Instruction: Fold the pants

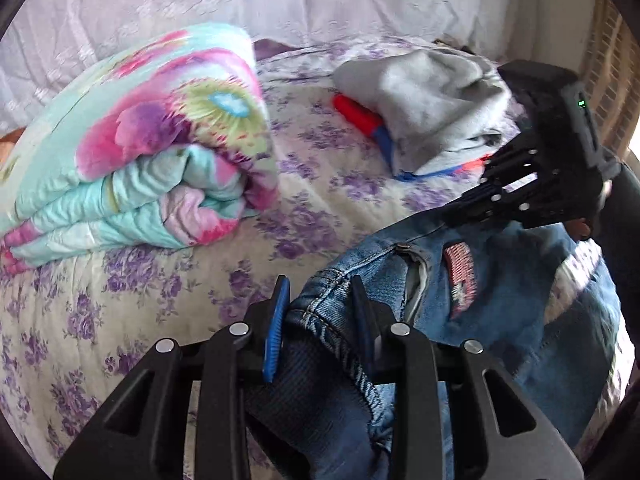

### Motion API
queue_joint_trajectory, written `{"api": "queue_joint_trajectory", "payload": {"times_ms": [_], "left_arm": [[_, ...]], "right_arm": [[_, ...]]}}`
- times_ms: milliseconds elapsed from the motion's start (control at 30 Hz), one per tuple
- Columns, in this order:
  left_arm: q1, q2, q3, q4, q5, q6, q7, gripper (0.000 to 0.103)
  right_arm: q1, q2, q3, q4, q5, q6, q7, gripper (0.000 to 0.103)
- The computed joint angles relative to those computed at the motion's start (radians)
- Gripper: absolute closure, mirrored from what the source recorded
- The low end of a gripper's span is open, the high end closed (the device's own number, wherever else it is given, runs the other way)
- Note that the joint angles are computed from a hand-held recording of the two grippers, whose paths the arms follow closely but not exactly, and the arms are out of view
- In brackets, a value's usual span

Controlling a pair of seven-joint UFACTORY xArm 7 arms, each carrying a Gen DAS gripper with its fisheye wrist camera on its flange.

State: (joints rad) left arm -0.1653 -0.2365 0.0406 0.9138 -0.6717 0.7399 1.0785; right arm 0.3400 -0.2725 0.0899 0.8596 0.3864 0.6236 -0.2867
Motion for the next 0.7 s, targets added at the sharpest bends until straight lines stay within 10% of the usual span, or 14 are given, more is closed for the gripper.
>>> {"api": "queue_joint_trajectory", "payload": {"times_ms": [400, 700], "left_arm": [[0.006, -0.114, 0.034, -0.040, -0.014, 0.045, 0.061, 0.074], [0.050, -0.595, 0.250, -0.273, 0.063, 0.397, 0.207, 0.074]], "right_arm": [[0.029, -0.227, 0.064, -0.070, -0.116, 0.055, 0.196, 0.099], [0.156, -0.543, 0.316, -0.192, -0.164, 0.120, 0.598, 0.099]]}}
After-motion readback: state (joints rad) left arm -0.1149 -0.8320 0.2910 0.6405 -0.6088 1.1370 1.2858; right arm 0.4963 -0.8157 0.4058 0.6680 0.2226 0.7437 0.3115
